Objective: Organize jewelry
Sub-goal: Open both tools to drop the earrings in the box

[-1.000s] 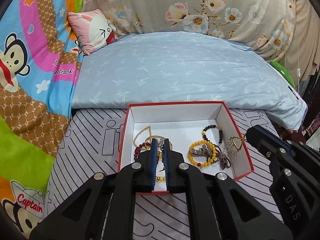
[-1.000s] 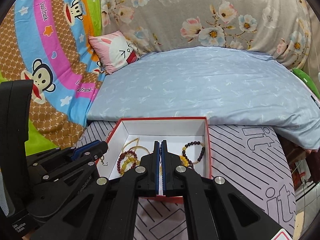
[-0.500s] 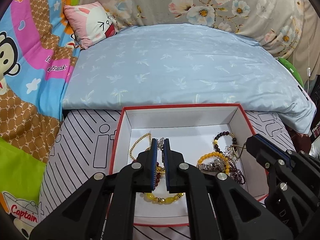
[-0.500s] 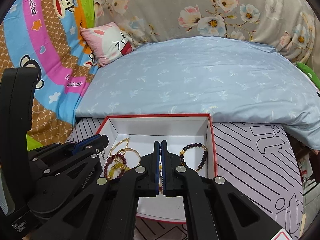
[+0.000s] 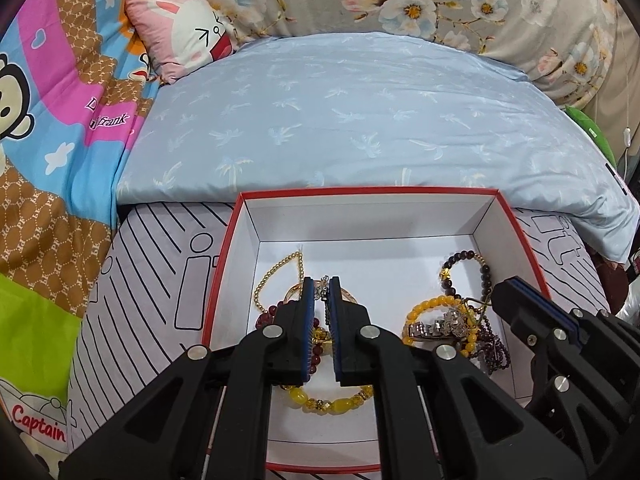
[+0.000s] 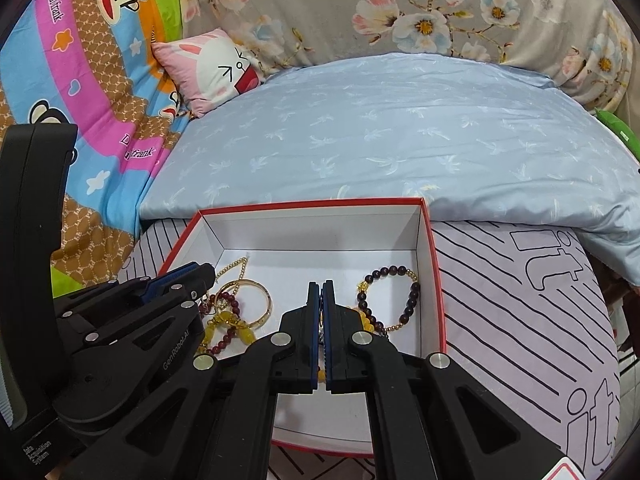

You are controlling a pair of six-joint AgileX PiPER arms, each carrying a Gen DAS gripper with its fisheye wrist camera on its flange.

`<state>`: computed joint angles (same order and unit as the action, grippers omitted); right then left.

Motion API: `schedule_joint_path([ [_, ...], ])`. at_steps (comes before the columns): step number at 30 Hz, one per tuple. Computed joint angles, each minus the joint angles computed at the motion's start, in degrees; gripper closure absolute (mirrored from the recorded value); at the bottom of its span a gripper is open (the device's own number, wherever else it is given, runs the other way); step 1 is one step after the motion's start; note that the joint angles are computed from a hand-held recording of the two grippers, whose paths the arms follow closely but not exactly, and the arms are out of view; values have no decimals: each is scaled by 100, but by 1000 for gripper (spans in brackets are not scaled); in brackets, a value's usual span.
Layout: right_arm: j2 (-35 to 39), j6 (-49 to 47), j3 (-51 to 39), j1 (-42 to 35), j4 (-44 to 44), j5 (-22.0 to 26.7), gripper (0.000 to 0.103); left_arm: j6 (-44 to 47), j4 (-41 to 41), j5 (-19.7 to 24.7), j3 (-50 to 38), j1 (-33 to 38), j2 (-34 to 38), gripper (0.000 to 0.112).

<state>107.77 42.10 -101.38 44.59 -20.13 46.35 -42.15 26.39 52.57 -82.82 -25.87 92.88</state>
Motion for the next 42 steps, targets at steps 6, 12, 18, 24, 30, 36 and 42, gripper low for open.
schedule_joint_path([
  [6,-20,243,106,73,-239,14,85,-366,461,99,95,-137,1,72],
  [12,-150,494,275,148,-468,56,75,-372,417,107,160,-161,-84,70],
  [18,-346,664,492,211,-578,70,73,-430,442,182,247,-251,-240,69],
  [24,-467,800,515,354,-739,196,73,-505,501,287,323,-336,-440,69],
  [30,-533,896,523,462,-815,299,73,-576,541,361,462,-406,-633,69],
  [36,-677,1115,673,677,-1001,482,70,-716,628,448,724,-544,-873,69],
  [42,-893,1477,975,950,-1268,662,65,-1061,798,623,1078,-814,-1184,65],
])
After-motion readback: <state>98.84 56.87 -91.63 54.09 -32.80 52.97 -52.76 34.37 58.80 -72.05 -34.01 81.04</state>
